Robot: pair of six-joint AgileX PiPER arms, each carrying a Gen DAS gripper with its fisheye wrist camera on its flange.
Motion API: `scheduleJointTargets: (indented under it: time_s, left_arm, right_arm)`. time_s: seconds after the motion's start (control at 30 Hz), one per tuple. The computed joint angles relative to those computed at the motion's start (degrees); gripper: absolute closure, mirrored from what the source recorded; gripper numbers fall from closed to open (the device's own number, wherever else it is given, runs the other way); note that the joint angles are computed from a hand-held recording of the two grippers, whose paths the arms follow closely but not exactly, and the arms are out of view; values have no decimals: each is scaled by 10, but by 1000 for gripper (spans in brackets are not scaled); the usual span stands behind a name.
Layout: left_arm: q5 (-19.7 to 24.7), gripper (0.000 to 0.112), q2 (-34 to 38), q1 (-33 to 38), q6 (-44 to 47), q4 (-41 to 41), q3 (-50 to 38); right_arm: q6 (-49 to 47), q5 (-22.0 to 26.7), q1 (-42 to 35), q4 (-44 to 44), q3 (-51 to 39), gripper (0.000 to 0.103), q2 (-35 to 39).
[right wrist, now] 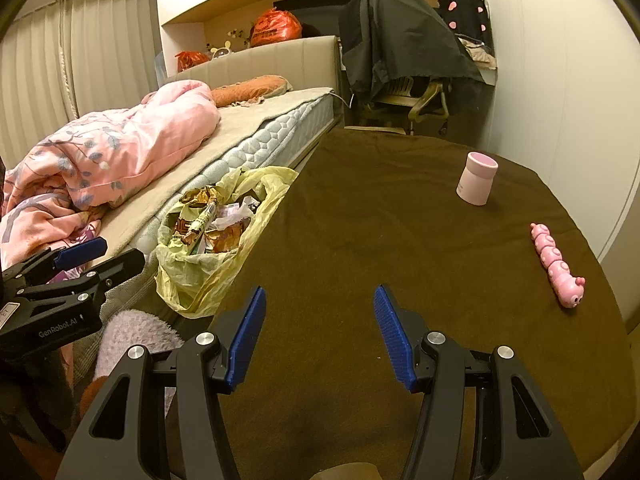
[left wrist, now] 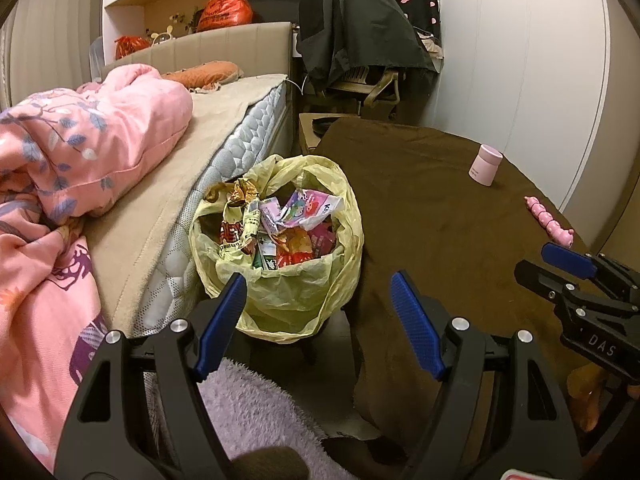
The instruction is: Collect trash
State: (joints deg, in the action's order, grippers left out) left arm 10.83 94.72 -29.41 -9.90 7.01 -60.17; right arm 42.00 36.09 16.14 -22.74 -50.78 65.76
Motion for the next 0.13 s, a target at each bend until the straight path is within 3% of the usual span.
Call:
scheduleJointTargets:
  time_s: [0.13]
  left_arm:
    - [6, 41, 5, 16, 84, -94, -9]
  right_arm:
    - [-33, -5, -19, 25, -8, 50, 11]
